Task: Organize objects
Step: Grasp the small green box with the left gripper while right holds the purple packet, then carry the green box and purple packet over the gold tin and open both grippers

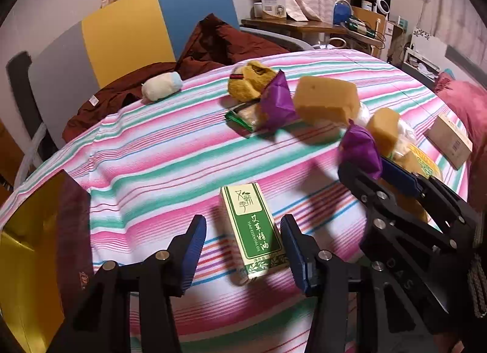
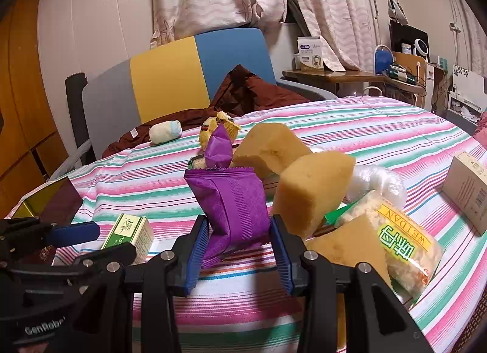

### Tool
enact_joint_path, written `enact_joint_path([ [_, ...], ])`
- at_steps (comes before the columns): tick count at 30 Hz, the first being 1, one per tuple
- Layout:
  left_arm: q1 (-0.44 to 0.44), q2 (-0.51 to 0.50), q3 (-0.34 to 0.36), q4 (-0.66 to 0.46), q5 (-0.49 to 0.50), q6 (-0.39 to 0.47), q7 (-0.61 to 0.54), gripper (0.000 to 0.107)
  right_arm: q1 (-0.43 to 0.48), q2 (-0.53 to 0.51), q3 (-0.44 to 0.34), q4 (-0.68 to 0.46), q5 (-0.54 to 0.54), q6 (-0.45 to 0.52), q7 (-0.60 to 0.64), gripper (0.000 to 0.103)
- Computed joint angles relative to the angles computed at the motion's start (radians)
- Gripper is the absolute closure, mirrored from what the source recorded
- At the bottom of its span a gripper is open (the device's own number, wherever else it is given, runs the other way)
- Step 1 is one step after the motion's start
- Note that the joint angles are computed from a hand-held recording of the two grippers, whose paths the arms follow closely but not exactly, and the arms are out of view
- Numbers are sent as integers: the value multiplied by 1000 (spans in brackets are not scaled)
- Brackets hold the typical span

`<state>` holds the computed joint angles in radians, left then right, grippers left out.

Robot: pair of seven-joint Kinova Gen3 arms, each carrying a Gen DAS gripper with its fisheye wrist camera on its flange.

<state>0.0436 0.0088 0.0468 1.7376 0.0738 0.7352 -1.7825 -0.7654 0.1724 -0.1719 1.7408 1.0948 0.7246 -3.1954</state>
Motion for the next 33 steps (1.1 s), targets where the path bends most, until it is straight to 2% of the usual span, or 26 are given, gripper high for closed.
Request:
enact_joint_path([
  [3,-3,38,-15,-16,22,57,-19,65,-1,4,-1,-7,-8,8,13,63],
  [7,-55,19,-17,24,116,32,-68,65,-8,4,-1,-8,-3,18,9,63],
  [8,-49,13,-24,31,111,23,-67,75,-8,6,-2,-12,-8,21,16,63],
  [9,-49,12,-23,29,108,26,-69,77,-7,8,-3,-15,-15,22,25,63],
  [11,-58,4,-29,35,139,29,-97,78,-8,8,-1,-17,-18,21,31,63],
  [16,-100,-51,-73,69,297,40,-200,78,-15,11,0,-19,-11,31,29,63],
  [21,-133,-123,-133,92,409,88,-263,78,-22,18,1,-29,-16,46,48,62],
  [29,-193,-194,-249,104,491,183,-325,78,-52,37,-2,-58,-12,105,89,62],
  [33,-231,-225,-280,112,476,189,-340,78,-72,42,-2,-69,0,138,101,62],
])
